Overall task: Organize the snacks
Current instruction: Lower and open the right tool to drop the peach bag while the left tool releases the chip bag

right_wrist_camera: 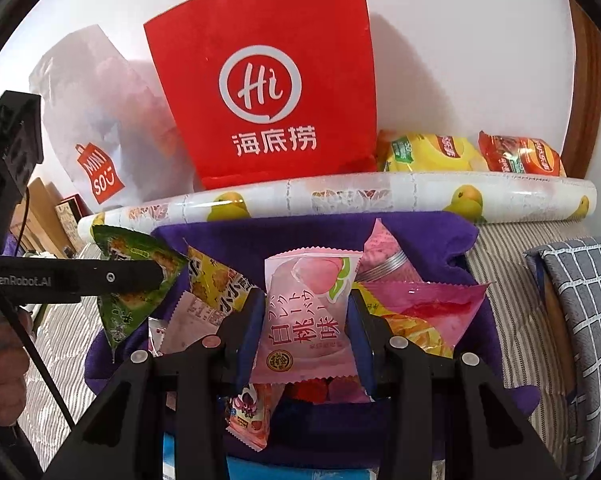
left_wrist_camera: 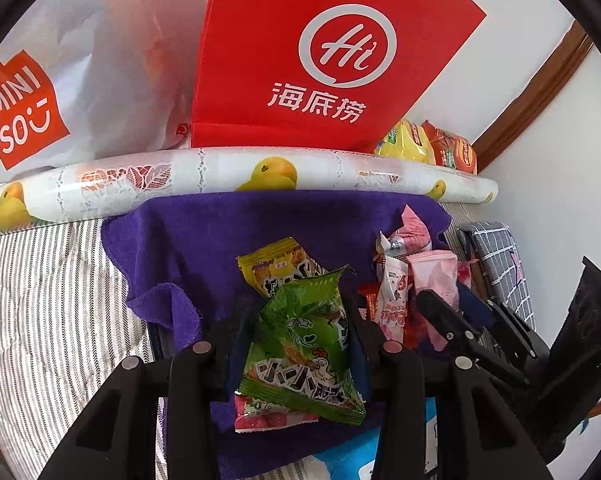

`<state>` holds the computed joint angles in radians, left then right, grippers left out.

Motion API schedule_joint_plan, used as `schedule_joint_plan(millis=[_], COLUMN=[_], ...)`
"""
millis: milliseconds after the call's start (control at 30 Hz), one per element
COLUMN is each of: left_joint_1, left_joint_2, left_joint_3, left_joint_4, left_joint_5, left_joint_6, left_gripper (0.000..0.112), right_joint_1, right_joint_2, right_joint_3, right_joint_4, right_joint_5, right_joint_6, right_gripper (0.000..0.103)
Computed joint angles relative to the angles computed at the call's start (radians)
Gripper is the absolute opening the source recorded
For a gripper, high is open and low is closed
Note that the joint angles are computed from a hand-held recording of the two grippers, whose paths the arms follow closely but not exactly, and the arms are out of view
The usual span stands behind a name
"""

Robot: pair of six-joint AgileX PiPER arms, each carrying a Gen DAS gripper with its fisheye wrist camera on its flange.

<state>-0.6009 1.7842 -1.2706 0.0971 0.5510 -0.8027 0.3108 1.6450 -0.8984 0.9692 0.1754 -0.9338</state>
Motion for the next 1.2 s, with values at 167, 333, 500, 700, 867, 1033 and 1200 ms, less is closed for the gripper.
schedule_joint_plan(millis=[167,333,500,700,867,1033,1200], left_joint_1=[-0.003,-0.004,-0.004,-0.008,-0.012,-0.011,-0.009], left_joint_2=[0.017,0.034,0.048,0.075,0.090,0.100,0.105], left_joint_3=[-0.011,-0.025,-0.034,-0.055,-0.064,-0.075,-0.079], left_joint_4=[-0.014,-0.027,-0.040,-0.051,-0.054,-0.062,-0.079], left_joint_5=[0.000,0.007,0.011,0.021,0.024,0.030,0.034], left_joint_6=[0.017,0.031,0.040,0.052,0.056,0.060,0.075], left_gripper=[0.040,0.040,0.040,0.040,0.040,0.040,0.040], right_joint_1=[0.009,0.021,0.027,0.016,0.017,0.011,0.022], right_joint_2=[0.019,0.032,0.043,0.055,0.055,0.053,0.050], right_joint_3=[-0.018,-0.037,-0.058,-0.067,-0.064,-0.059,-0.056], right_joint_4=[-0.104,-0.262,-0.402,-0.393,-0.392,-0.339,-0.394], right_joint_5=[0.013,0.020,0.035,0.054,0.052,0.052,0.045], right_joint_6=[0.093,0.252,0.401,0.400,0.399,0.348,0.393], right_gripper=[0.041,0.041,0.041,0.042,0.042,0.042,0.042])
